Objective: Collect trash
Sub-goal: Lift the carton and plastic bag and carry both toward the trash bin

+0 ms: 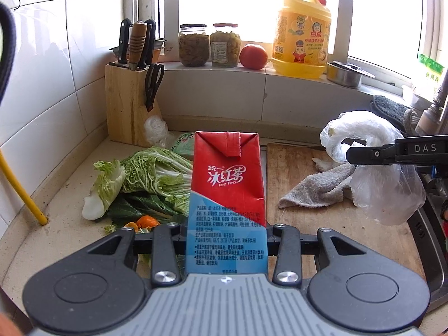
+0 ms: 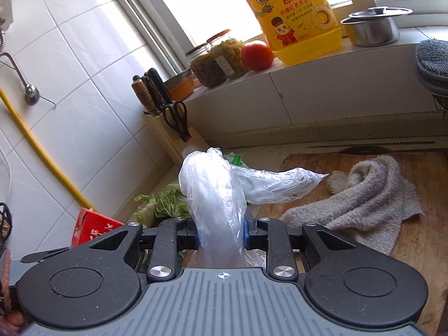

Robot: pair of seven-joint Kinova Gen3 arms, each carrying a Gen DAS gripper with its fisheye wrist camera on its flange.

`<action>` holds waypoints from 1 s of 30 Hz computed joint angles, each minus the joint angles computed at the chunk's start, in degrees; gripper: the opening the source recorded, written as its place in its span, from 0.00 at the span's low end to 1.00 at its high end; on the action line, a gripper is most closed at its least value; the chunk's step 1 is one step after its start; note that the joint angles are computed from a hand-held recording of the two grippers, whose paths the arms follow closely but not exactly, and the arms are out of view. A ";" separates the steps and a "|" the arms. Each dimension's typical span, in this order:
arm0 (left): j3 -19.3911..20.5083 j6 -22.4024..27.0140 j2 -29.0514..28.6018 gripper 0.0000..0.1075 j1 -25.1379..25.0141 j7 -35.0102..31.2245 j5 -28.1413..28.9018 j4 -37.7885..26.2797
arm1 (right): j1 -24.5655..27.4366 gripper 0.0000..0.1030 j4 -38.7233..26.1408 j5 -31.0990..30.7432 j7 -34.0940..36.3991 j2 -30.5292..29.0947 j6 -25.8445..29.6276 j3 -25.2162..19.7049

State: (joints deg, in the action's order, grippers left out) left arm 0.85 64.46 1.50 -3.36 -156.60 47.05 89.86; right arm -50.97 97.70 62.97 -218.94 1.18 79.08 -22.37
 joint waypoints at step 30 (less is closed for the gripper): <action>-8.38 6.21 -0.98 0.33 -14.63 -7.39 3.35 2.32 | -9.47 0.31 -19.91 -1.31 15.41 14.74 -8.53 10.26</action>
State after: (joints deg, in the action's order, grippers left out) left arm -7.53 70.67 0.52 -17.99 -163.99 50.40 92.17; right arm -60.44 77.79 61.67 -203.53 15.92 70.56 -12.11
